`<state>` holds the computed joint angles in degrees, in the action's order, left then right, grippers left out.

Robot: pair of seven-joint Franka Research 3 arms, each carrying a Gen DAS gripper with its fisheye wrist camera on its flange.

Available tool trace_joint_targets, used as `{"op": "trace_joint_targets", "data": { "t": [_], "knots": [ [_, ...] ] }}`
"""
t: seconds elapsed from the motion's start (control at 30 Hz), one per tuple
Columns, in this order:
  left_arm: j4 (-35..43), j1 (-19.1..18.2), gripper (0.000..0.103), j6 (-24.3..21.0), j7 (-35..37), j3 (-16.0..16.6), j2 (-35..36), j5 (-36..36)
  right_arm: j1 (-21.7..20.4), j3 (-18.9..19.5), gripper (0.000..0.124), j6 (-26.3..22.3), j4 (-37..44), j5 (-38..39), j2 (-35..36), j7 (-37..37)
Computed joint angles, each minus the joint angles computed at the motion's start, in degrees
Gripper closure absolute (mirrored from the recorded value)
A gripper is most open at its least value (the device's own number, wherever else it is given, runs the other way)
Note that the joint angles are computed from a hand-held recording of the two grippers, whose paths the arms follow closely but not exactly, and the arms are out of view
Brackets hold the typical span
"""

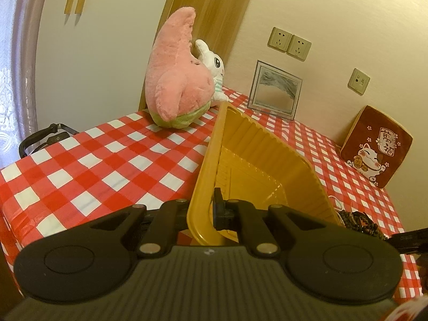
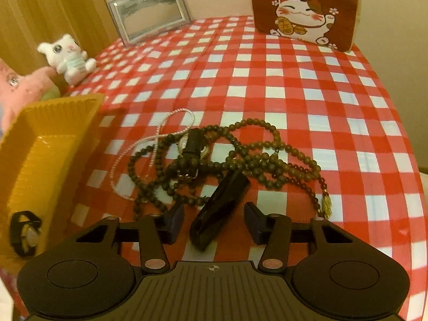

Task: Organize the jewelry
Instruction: 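Grasp another black piece with the right tool and drop it into the tray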

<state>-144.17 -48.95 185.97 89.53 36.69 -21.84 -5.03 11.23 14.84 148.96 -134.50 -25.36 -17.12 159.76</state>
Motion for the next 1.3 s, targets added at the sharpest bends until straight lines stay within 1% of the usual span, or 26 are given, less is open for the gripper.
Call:
{"op": "trace_joint_targets", "data": {
  "t": [0.07, 0.13, 0.3, 0.43, 0.47, 0.53, 0.7, 0.83, 0.93, 1.07, 1.17, 1.23, 1.3],
  "knots": [
    [-0.02, 0.01, 0.097, 0.11, -0.10, -0.03, 0.02, -0.01, -0.90, 0.65, 0.078, -0.43, 0.51, -2.34, 0.89, 1.43],
    [-0.07, 0.07, 0.097, 0.31, -0.23, -0.08, 0.05, 0.16, -0.84, 0.47, 0.079, -1.25, 1.23, -3.58, 1.60, 1.46],
    [0.20, -0.08, 0.097, 0.18, -0.66, 0.21, 0.18, 0.42, -0.07, -0.69, 0.086, -1.01, 0.85, -4.07, 1.40, 0.56],
    [0.47, -0.39, 0.097, 0.16, -0.58, 0.50, 0.28, 0.45, 0.46, -0.93, 0.096, -1.53, 0.37, -3.87, 0.77, -1.63],
    [0.44, -0.31, 0.097, 0.19, -0.57, 0.43, 0.30, 0.47, 0.62, -1.02, 0.099, -1.51, 0.03, -3.62, 0.43, -2.27],
    [0.58, -0.37, 0.097, 0.08, -0.50, 0.51, 0.33, 0.50, 0.93, -1.27, 0.100, -1.41, -0.70, -2.51, -0.35, -3.69],
    [0.64, -0.12, 0.097, -0.03, -0.55, 0.23, 0.41, 0.34, 1.40, -1.49, 0.101, -0.77, -3.21, 2.04, -3.26, -6.88],
    [0.82, 0.23, 0.097, -0.16, -0.35, -0.21, 0.57, -0.04, 0.84, -0.49, 0.101, 0.57, -4.78, 5.38, -6.06, -6.99],
    [0.81, 0.35, 0.097, -0.14, -0.13, -0.34, 0.59, -0.20, 0.63, 0.38, 0.101, 3.09, -4.60, 7.04, -7.39, -8.25],
    [0.83, 0.35, 0.097, -0.16, 0.02, -0.36, 0.61, -0.37, 1.27, 0.79, 0.101, 9.90, -2.42, 10.04, -5.82, -12.31],
    [0.89, 0.50, 0.097, -0.14, 0.03, -0.54, 0.67, -0.44, 4.17, -0.82, 0.101, 15.00, 0.79, 14.98, -2.04, -18.98],
    [1.15, 0.43, 0.097, -0.22, 0.15, -0.49, 0.75, -0.45, 7.51, -2.77, 0.101, 18.28, 3.62, 19.75, 1.48, -25.67],
    [1.33, 1.08, 0.097, -0.43, 0.14, -1.17, 0.83, -0.43, 11.43, -4.86, 0.101, 20.24, 6.97, 26.01, 5.29, -33.20]
  ]
}}
